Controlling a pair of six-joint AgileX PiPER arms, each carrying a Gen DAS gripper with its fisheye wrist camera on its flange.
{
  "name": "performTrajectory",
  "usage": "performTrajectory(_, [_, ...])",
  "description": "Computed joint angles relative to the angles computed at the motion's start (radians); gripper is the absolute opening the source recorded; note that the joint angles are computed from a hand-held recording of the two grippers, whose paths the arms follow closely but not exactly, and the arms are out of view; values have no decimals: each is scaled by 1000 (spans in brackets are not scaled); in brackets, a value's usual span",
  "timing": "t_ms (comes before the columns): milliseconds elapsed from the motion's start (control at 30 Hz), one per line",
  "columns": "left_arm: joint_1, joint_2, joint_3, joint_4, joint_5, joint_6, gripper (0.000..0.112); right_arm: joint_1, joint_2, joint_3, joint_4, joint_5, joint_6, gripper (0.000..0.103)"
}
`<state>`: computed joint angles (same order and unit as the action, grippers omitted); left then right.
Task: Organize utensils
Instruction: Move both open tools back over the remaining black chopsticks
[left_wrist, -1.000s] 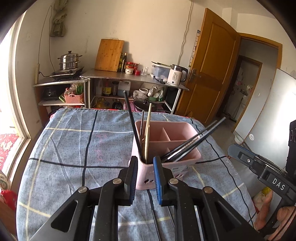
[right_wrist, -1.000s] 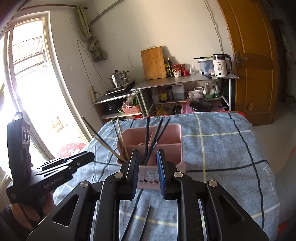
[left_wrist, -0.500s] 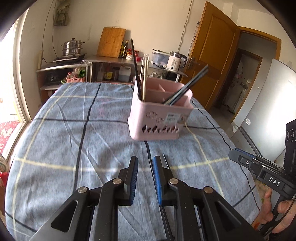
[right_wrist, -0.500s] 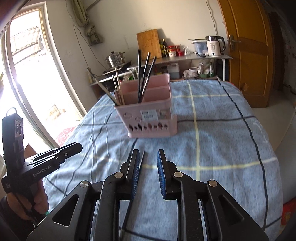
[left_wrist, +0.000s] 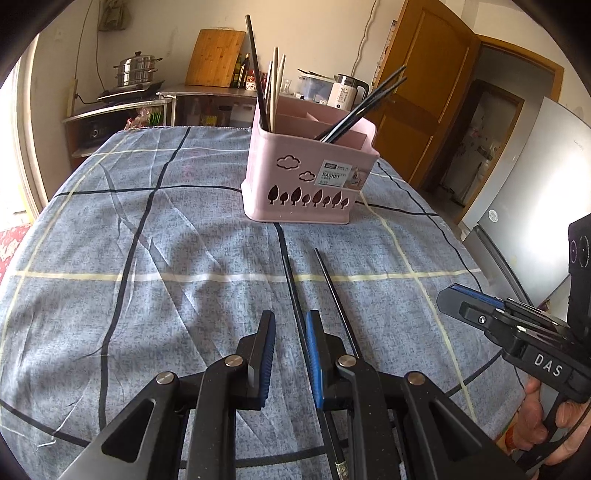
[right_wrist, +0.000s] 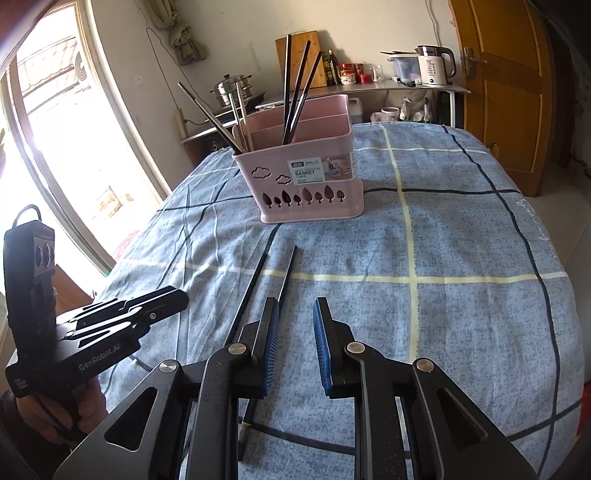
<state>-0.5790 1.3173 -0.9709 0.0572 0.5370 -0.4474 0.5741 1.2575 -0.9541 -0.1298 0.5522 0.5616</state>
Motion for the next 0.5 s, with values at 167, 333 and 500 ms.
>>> performTrajectory(167, [7,70,-10,-28,-35,30,16,5,22,-1,9,-3,-5,20])
performTrajectory(333, [9,168,-52,-66,-57,69,16,-2,40,-3,26,-4,-17,20])
performTrajectory(500, [-2,240,-86,-53,-81,63,16,-15,57,-5,49,-3,-40,20])
